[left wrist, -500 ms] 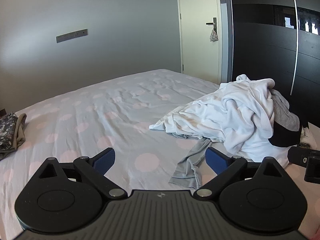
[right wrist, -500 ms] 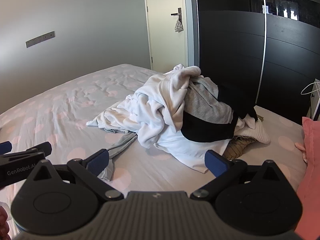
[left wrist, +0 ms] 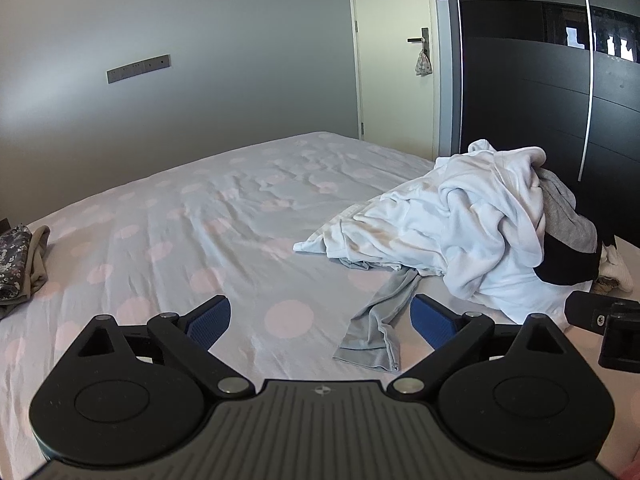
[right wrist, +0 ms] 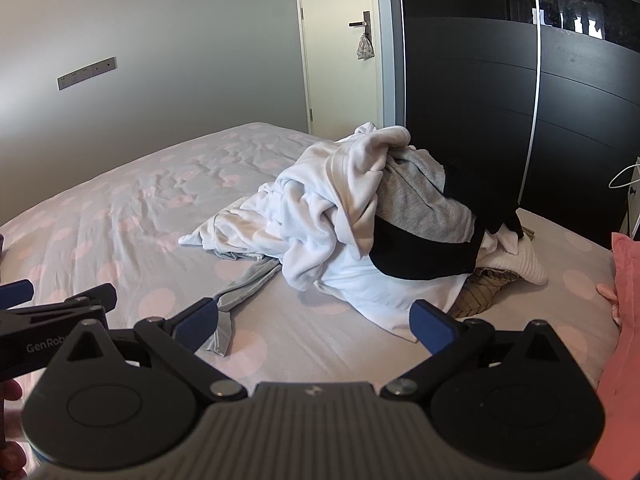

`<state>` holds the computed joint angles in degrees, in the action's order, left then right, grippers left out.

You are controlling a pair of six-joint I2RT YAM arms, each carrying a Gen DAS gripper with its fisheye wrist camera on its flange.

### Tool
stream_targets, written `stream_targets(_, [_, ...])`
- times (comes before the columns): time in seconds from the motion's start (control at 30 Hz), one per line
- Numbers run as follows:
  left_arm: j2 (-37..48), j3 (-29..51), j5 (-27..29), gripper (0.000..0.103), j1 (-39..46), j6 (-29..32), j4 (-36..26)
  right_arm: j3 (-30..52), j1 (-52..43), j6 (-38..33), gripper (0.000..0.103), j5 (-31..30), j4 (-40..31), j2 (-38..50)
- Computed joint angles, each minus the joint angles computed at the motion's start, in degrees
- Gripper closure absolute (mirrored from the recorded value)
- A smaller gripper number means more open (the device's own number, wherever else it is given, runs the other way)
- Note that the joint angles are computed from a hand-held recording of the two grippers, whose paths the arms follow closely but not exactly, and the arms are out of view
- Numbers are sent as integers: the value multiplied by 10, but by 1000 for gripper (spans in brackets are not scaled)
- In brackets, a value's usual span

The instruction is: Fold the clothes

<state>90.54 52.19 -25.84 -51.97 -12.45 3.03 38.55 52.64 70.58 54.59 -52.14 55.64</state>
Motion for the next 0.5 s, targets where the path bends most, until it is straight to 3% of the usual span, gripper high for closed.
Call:
stream_targets(0.37, [-3, 2, 16, 10, 6, -5, -13, -5, -15, -20, 0, -4, 20, 0])
stream_targets(0.5, [-4, 7, 44, 22, 18, -16, -27, -2, -19, -24, 0, -7, 21, 3])
